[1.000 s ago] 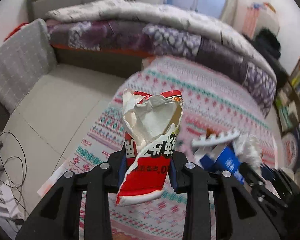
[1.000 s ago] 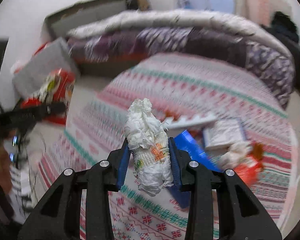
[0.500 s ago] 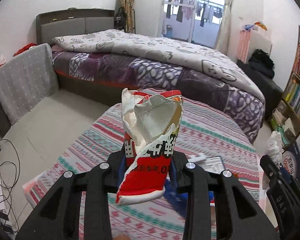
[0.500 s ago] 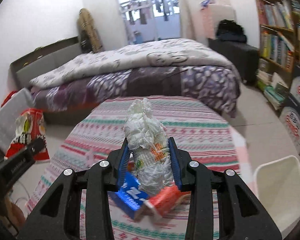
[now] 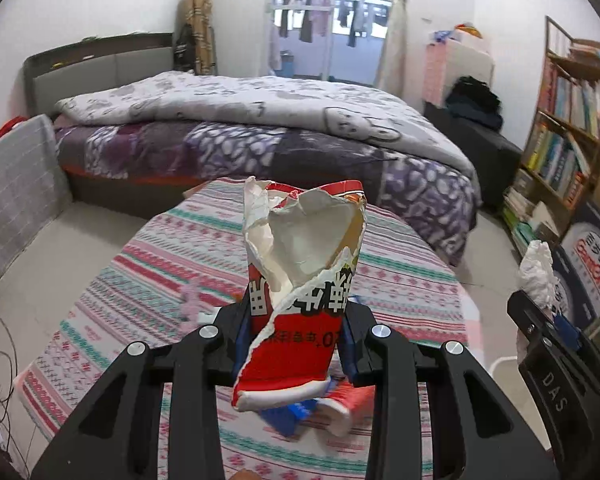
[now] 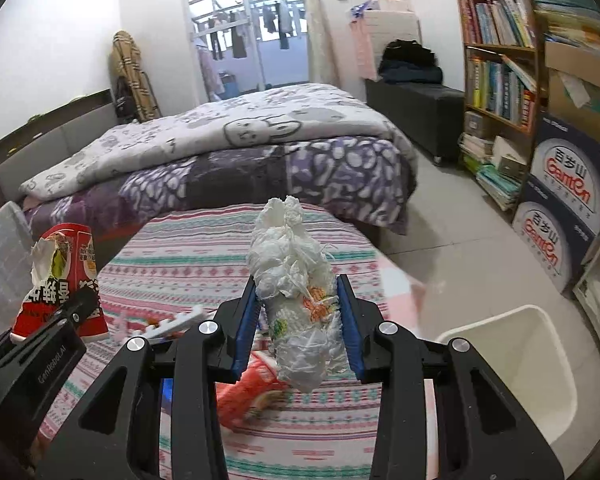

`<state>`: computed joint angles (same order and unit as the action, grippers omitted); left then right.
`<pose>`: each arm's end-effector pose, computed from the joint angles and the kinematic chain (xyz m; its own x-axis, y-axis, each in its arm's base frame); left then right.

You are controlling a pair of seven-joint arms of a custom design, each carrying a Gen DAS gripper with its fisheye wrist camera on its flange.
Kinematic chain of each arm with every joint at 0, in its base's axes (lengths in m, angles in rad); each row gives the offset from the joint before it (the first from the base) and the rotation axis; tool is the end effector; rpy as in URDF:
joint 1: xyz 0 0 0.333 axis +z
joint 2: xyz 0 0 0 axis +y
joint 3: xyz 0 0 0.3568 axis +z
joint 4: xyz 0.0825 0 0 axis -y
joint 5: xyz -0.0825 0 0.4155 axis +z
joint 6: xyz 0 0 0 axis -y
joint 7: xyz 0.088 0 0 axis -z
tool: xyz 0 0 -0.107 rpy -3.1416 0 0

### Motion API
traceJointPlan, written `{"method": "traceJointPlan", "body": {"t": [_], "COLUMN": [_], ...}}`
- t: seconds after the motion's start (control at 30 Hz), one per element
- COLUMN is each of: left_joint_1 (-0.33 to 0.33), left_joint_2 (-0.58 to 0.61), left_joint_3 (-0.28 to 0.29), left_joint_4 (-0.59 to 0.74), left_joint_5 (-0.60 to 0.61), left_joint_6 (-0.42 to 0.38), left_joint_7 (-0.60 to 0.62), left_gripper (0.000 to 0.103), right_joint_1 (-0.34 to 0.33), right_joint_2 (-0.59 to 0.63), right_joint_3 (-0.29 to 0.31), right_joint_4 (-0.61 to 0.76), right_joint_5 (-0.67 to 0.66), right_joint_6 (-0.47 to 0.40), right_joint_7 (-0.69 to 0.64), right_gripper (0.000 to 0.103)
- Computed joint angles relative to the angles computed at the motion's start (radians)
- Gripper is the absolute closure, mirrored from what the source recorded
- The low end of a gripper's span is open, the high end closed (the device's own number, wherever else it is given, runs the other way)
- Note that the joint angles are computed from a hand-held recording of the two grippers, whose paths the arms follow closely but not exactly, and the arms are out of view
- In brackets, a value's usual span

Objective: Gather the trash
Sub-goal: 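Carry the white tissue to the bin and open the right tool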

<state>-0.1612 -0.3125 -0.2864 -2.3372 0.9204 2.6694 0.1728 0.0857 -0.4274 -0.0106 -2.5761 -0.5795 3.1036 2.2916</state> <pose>0.4455 -0.2526 0.5377 0.1819 -0.9800 0.0808 -0.5923 -0.1748 -0.7865 0.4463 0.0792 0.5328 -0.0223 -0.9939 -0.1083 -0.5739 0.1014 -0.8126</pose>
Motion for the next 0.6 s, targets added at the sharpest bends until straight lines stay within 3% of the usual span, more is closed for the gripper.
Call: {"method": "traceJointPlan", "body": {"t": [0.6], "left_joint_1": [-0.103], "left_joint_2": [0.165], "left_joint_3": [-0.036], "left_joint_4": [0.141], "left_joint_5": [0.06], "left_joint_6": [0.033], "left_joint_7": [0.005], "left_gripper": [0.068], "right_joint_1": [-0.146], "right_joint_2": [-0.048], "right_joint_3": [-0.045], "right_joint_4": [-0.032], "right_joint_5": [-0.023], "right_joint_6": [-0.051], "right_joint_7": [-0.005], "right_gripper": [0.067]}}
